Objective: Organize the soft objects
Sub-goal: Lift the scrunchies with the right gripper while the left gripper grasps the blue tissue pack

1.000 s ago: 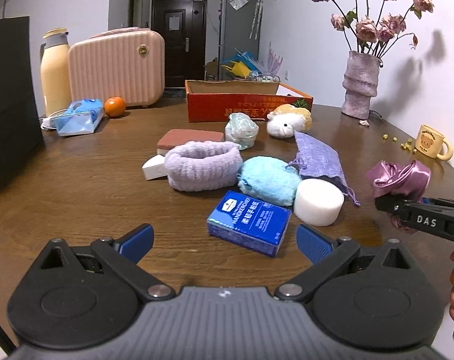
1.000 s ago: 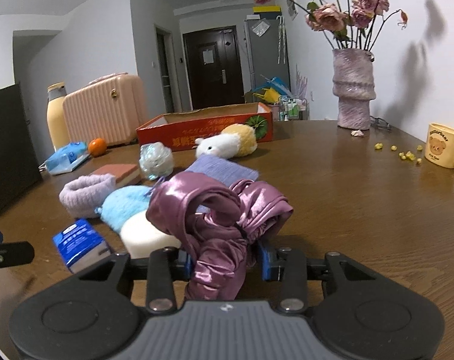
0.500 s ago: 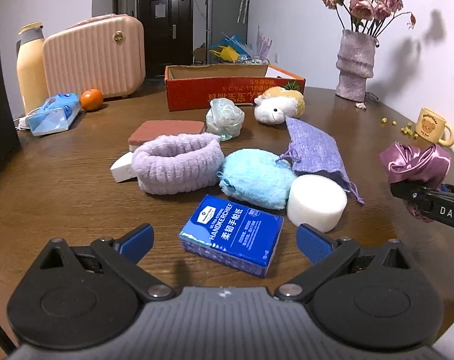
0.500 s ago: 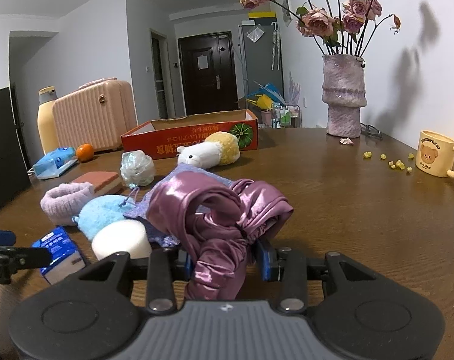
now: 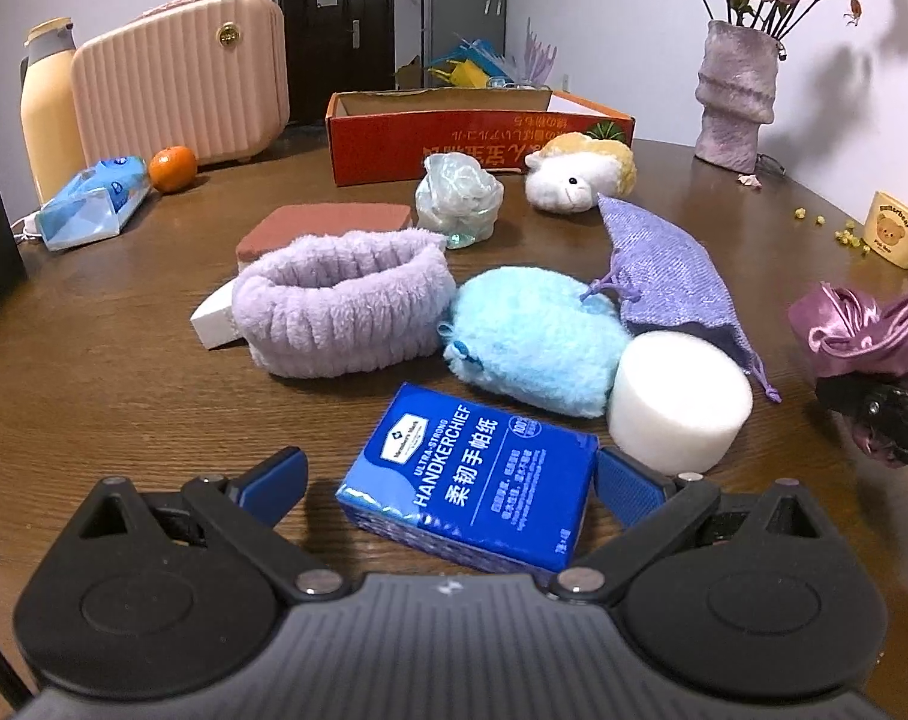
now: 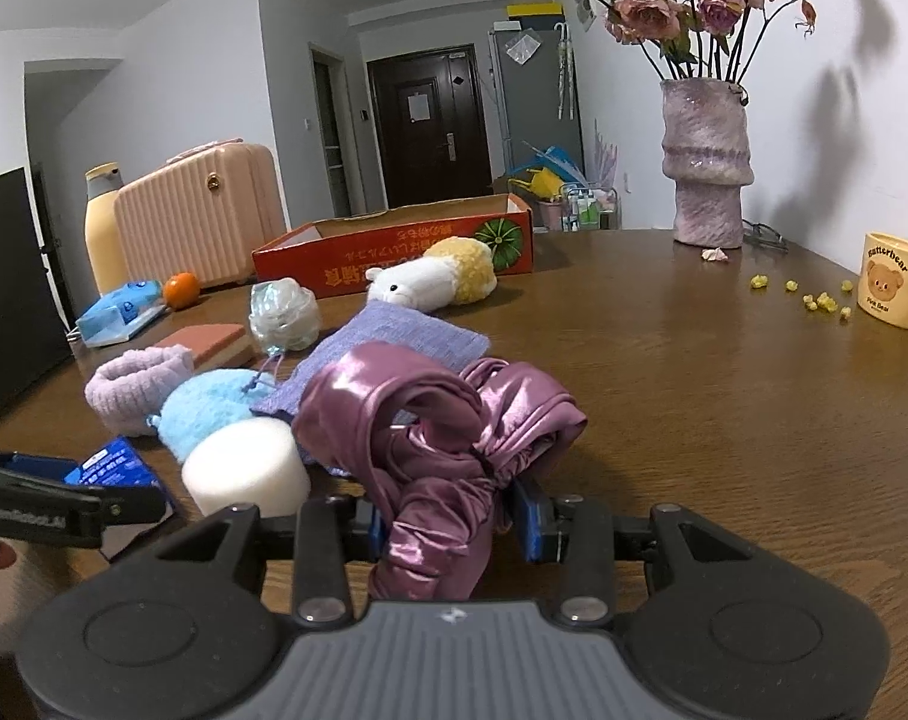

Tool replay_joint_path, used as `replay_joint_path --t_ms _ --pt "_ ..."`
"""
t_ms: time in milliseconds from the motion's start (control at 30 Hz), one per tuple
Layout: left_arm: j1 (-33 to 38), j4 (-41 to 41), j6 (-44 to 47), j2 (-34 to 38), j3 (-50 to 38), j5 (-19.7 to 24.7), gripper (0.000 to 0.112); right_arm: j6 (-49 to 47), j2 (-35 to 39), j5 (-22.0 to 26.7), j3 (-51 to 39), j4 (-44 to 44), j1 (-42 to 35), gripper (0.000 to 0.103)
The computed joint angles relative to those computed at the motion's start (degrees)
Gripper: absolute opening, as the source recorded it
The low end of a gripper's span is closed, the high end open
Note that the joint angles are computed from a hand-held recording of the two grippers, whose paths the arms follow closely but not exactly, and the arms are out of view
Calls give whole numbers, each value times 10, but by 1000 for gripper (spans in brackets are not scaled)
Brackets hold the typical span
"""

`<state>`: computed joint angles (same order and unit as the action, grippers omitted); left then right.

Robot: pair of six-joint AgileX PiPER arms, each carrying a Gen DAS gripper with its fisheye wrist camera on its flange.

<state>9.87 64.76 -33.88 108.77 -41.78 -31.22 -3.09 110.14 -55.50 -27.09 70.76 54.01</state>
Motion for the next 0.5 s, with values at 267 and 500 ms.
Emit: replay_joint_path --t_ms 267,500 --pt "-1 1 -14 15 -12 1 103 8 -2 4 3 -8 -2 39" --pt "-16 -49 25 13 -5 16 103 14 0 3 4 -6 0 39"
